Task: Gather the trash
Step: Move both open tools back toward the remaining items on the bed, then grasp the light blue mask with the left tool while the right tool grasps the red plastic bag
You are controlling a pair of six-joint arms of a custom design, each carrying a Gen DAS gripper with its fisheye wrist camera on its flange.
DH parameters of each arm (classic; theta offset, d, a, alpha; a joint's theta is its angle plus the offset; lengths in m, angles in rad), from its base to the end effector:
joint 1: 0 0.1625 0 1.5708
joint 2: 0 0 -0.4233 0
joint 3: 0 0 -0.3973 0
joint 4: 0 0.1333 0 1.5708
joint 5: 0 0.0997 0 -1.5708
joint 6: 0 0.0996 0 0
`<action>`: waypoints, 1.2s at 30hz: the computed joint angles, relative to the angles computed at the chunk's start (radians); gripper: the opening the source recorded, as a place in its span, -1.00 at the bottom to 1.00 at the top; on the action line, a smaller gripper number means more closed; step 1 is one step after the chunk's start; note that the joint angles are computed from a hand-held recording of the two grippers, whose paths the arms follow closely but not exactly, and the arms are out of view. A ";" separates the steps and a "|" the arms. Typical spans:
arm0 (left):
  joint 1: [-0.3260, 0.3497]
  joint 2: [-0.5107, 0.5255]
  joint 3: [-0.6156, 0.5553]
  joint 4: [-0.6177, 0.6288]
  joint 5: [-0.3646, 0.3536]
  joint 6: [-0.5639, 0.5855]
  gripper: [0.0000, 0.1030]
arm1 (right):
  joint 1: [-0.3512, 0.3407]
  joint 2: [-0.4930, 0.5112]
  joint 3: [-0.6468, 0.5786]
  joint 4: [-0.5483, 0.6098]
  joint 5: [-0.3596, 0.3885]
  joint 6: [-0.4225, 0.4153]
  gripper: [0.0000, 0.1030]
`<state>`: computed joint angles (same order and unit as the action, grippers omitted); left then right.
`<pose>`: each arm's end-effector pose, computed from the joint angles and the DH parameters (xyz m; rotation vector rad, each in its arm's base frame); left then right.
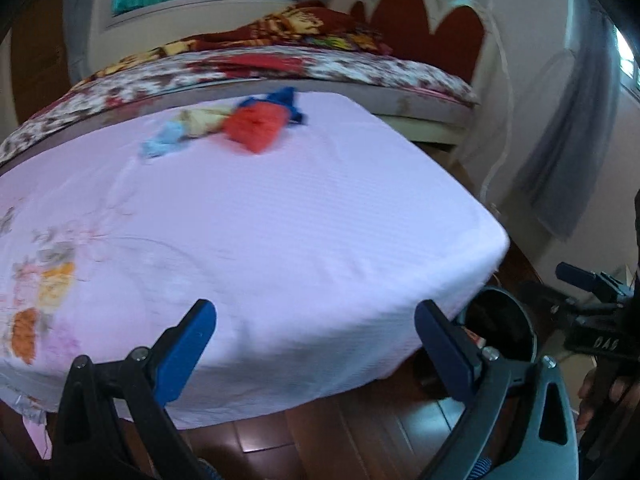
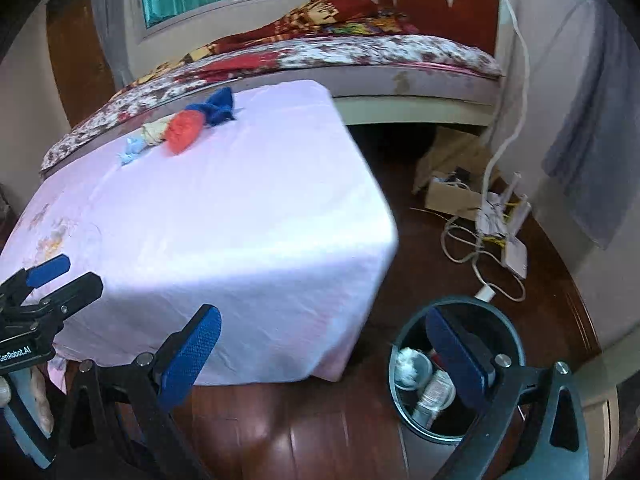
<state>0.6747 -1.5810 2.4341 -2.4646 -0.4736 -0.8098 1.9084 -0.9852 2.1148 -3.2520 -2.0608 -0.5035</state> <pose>-0.1413 -0.3972 0.2451 0.0685 2.2305 -1.0571 0.2586 -0.4758 0.1334 0.8714 -2.3880 0.6626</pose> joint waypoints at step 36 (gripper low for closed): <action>0.535 0.180 -0.419 -0.515 -0.146 0.756 0.46 | 0.160 0.768 -1.075 0.501 0.060 -0.065 0.70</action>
<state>1.2093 -1.4010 2.0153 -2.9799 -0.6196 -0.0539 2.0686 -0.2171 1.0400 -2.7515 -2.0007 -0.5686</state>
